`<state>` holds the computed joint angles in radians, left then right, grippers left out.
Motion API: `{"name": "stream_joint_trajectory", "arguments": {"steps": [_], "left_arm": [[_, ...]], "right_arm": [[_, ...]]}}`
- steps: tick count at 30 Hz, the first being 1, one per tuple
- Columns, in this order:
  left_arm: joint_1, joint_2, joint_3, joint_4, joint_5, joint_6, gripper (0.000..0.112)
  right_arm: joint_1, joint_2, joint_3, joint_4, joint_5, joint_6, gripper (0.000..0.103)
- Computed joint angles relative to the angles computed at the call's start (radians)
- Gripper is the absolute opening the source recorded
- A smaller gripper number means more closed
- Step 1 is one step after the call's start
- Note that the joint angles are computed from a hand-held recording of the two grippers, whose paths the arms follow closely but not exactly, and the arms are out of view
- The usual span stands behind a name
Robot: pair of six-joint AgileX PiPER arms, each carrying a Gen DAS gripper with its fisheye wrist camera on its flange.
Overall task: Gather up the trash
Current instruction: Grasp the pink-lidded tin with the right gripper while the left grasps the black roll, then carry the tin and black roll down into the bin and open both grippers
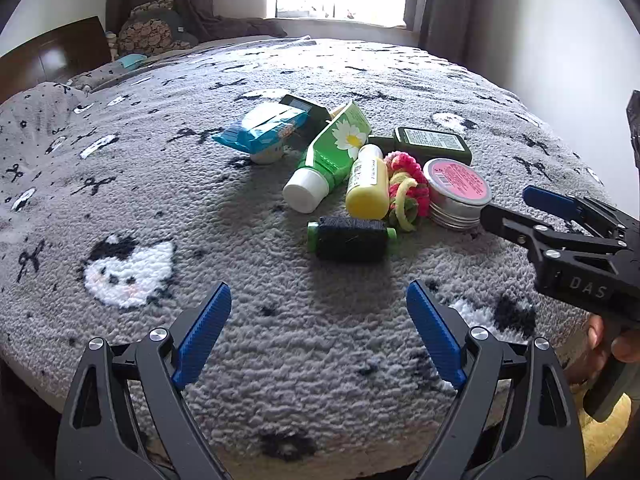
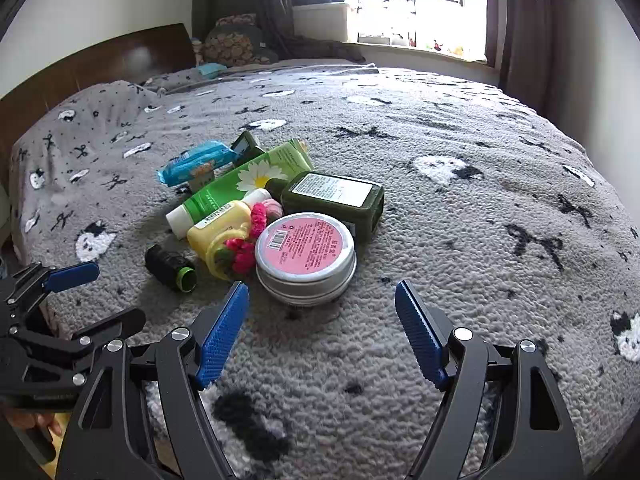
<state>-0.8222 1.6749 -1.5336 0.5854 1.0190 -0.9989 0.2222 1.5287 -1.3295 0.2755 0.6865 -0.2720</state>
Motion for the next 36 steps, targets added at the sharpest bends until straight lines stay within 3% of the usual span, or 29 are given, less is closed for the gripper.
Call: {"name": "stream_joint_trajectory", "arguments": {"steps": [13,16,21,25,36], "left_arm": [[0.100,0.123,-0.099,-0.073,-0.065,0.103,0.084],[0.111,0.147,-0.127,-0.094,-0.065,0.132,0.079],[0.112,0.160,-0.141,-0.094,-0.071,0.150,0.070],[0.103,0.142,-0.128,-0.105,-0.080,0.165,0.052],[0.042,0.065,-0.036,-0.064,-0.086,0.097,0.051]], "right_arm": [[0.020,0.207,-0.166,0.021,0.018,-0.012,0.080],[0.015,0.222,-0.179,0.038,0.024,-0.034,0.075],[0.013,0.198,-0.150,0.043,0.010,-0.051,0.071],[0.000,0.155,-0.108,0.051,0.002,-0.072,0.071],[-0.092,-0.041,0.048,0.058,-0.008,-0.137,0.071]]}}
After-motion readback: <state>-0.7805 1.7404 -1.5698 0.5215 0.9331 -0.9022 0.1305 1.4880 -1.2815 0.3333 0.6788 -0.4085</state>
